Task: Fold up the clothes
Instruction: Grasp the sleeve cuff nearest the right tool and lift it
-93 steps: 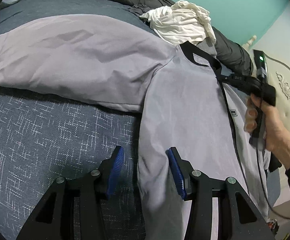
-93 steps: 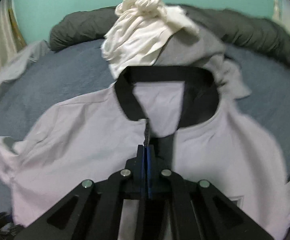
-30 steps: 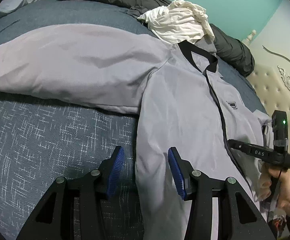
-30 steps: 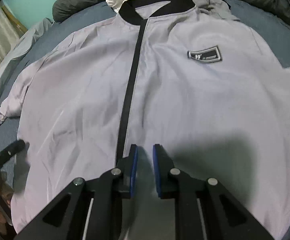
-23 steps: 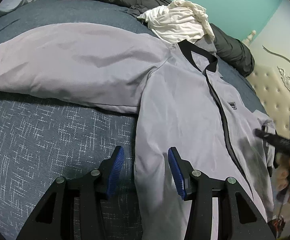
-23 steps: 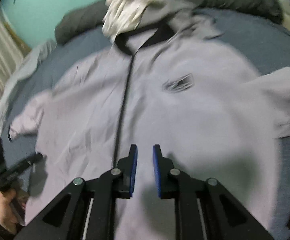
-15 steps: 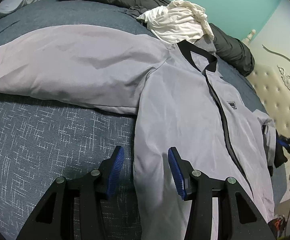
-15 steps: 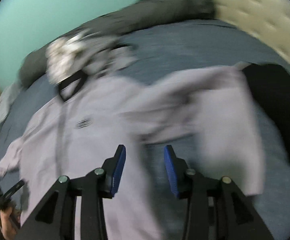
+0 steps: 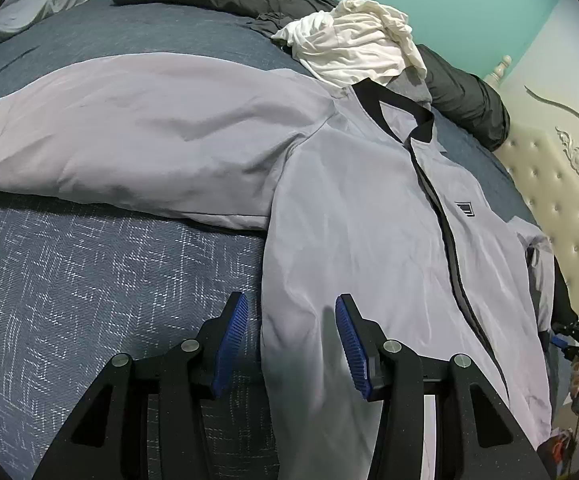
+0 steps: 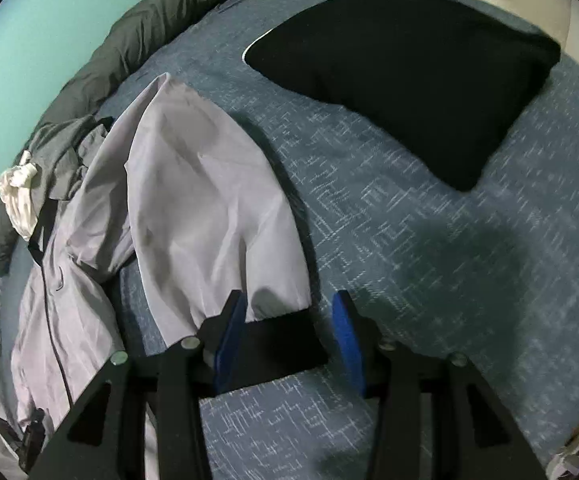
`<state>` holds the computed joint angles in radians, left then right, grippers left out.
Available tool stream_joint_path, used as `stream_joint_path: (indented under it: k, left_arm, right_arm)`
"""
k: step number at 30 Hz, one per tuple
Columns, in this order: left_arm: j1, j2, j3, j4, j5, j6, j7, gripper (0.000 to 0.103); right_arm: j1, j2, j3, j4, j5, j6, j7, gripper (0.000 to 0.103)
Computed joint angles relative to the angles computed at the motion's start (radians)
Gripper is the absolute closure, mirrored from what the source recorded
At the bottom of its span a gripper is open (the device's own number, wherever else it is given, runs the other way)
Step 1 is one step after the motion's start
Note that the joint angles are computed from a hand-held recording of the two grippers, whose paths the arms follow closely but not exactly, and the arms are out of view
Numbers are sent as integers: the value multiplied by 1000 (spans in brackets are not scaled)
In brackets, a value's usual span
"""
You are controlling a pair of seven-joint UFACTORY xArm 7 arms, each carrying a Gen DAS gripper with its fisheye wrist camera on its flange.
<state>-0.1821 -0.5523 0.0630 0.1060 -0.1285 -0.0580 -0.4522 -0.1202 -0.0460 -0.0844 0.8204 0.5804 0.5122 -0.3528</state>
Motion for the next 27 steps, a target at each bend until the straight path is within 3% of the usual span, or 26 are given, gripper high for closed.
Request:
stream_joint_path:
  k: [4,6,11,13,19,27]
  left_arm:
    - [-7,8,11,3,-1,-4,2,53]
    - [-9,9,13,2,0,-6,5,53]
    - [-6,4,12,-1,0,-7,6,53]
    - [2,-3,4,-4,1,-7,5,53]
    - [33,-8,-34,-2,10,1,-7,53]
    - [126,-57,-134,-7,38,38,-57,53]
  right_arm:
    - [14,37,21,12,-38,-5,21,50]
    - [21,37,31,0,-72,-26,50,55]
    - [34,17,38,-24,-111,-77,59,89]
    - [36,5,32,-25,-107,-84,34,93]
    - [30,-43,1,-16,-109,-111,-29,96]
    - [-29,-52,-63,125,-142,-79,-98,97]
